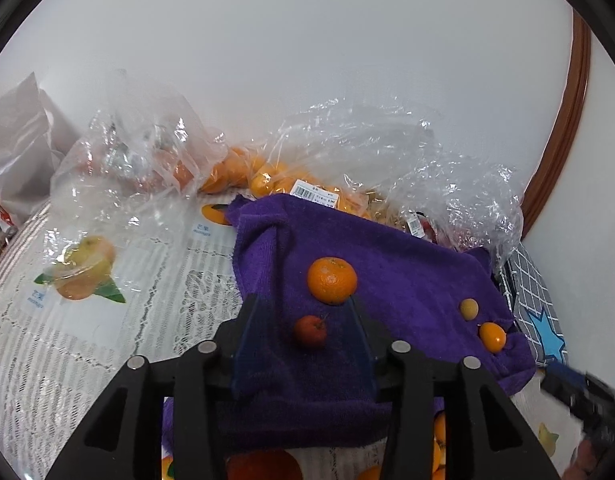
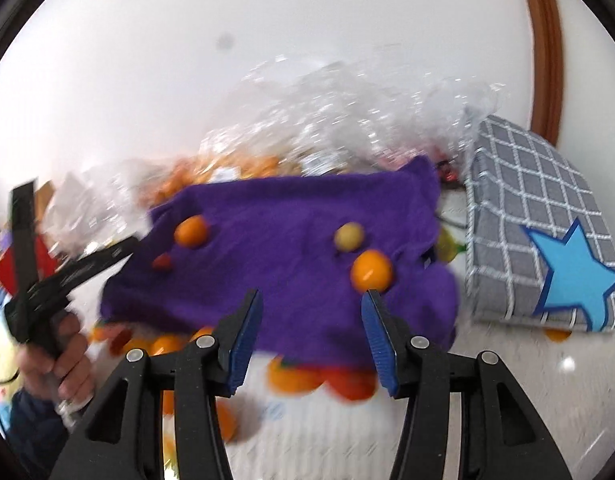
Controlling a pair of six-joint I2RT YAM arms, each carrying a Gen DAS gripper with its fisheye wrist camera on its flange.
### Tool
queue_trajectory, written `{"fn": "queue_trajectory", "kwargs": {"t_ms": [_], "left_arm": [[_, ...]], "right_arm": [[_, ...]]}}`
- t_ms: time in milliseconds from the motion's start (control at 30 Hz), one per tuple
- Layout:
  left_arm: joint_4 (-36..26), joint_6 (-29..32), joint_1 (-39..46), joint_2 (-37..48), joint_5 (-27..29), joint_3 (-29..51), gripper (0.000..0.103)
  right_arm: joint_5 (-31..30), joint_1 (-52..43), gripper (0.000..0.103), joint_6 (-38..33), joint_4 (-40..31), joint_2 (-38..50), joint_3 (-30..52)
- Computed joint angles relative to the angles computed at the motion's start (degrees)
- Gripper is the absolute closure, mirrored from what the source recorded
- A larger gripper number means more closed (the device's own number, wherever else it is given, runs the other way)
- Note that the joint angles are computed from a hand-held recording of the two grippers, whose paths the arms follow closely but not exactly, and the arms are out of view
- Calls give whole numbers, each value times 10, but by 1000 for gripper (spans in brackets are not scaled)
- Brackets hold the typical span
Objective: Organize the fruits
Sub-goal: 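Open the right tool over the towel while the left tool releases the red fruit, then close the right tool on the large tangerine while the left tool approaches an orange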
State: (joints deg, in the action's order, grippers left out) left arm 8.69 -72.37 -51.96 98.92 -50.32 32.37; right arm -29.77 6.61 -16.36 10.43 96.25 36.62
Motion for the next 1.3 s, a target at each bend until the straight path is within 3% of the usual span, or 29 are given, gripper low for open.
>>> {"fn": "queue_trajectory", "kwargs": {"t_ms": [167, 300, 600, 767, 900, 1033, 1233, 1300], "left_arm": [[-46, -49, -37, -19, -30, -13, 57], [-120, -135, -84, -31, -55, -19, 53], [-213, -241, -141, -15, -55, -6, 52], [-199, -225, -144, -12, -50, -5, 52], [-174, -191, -141, -8, -41, -3, 51], [-150, -153, -145, -2, -32, 3, 51], [-5, -34, -134, -1, 38, -24, 48], [11, -17, -130, 11, 60, -16, 48]], "right_arm": [[-27, 11, 46, -50, -32, -66, -77], [-16, 29, 46, -74, -25, -84, -123], [58, 96, 46, -48, 37, -51, -156], [87, 126, 46, -42, 49, -10, -137], [77, 118, 58, -30, 63, 4, -134], [66, 98, 60, -32, 66, -8, -143], [30, 15, 60, -47, 61, -27, -141], [33, -8, 60, -59, 66, -25, -136]]}}
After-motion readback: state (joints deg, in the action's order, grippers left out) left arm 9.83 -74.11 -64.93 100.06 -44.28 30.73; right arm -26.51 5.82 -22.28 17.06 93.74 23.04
